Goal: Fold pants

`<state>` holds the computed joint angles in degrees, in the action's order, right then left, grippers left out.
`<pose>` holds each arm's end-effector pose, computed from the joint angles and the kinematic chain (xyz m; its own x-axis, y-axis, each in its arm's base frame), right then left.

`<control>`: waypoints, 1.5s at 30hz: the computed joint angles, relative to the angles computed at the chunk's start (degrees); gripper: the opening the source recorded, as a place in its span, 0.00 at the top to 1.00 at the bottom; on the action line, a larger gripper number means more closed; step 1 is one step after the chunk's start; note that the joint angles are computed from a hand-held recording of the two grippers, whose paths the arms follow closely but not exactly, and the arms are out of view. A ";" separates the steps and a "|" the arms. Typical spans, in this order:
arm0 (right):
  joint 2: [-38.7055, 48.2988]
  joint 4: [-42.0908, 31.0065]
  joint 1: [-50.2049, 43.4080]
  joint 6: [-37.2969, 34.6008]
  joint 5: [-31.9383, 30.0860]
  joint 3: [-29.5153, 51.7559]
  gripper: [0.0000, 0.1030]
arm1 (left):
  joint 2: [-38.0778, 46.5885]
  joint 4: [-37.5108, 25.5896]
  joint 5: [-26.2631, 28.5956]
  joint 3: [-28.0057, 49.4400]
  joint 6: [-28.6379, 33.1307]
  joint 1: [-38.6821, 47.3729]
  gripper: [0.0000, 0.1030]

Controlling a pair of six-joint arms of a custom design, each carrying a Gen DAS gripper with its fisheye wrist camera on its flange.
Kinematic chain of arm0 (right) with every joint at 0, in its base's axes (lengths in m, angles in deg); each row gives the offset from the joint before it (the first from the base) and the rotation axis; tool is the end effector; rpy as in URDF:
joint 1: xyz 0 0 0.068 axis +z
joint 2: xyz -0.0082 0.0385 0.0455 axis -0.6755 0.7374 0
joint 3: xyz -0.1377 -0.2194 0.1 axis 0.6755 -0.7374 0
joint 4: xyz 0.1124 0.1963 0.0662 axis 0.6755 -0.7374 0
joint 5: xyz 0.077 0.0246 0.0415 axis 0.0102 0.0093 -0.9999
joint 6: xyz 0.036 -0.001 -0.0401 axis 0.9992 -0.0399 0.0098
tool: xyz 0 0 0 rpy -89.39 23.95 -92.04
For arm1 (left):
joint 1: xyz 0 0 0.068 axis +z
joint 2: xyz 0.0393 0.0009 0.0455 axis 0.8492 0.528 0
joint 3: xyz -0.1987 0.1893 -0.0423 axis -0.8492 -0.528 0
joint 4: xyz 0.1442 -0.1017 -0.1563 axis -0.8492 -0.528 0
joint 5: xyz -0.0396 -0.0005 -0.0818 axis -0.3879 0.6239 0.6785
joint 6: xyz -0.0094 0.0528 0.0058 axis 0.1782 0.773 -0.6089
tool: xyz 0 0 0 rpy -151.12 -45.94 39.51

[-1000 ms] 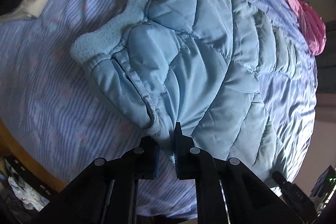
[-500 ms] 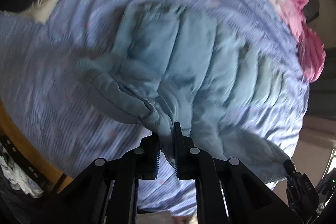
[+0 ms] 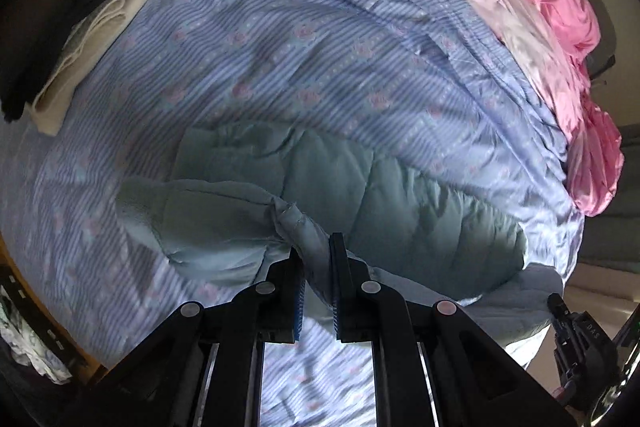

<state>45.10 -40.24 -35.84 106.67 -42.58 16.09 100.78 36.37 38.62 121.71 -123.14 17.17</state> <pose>0.1743 0.0191 0.2125 -0.7726 0.5574 -0.3039 0.5167 0.8302 0.2091 0.1968 -0.1748 0.1885 -0.9019 -0.4311 -0.0275 -0.4097 0.8738 -0.2619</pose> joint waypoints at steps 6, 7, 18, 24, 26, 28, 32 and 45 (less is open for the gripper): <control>11.74 6.29 -1.43 -2.14 0.43 3.20 0.89 | 7.71 -0.09 0.92 4.64 2.68 3.89 0.88; 13.05 6.75 -1.14 -2.66 1.16 3.97 0.89 | 8.97 0.09 1.00 5.32 3.29 4.50 0.88; 15.19 9.51 -3.46 -12.88 0.11 6.33 0.60 | 13.61 -3.17 -3.32 13.27 15.79 3.73 0.50; 2.36 5.86 -6.70 -23.39 1.84 5.76 0.39 | 7.42 -4.92 -16.70 16.94 24.05 -4.60 0.33; -1.38 4.05 -10.73 -28.36 -1.01 5.48 0.39 | 5.34 -3.27 -17.13 16.84 26.45 -7.13 0.33; -3.92 3.08 -15.66 -32.59 -5.13 4.48 0.39 | 5.49 -1.93 -17.00 17.38 28.38 -10.62 0.33; -3.07 2.51 -29.86 -42.95 -15.71 0.80 0.39 | 9.69 1.32 -13.55 17.81 29.40 -14.99 0.33; 20.87 21.69 -37.37 -39.44 -30.52 -7.79 0.39 | 23.68 -1.24 -12.46 22.08 23.61 -17.14 0.40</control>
<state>65.96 -18.55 -73.21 67.22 -73.10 8.31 124.47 35.13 26.16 143.79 -99.53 0.03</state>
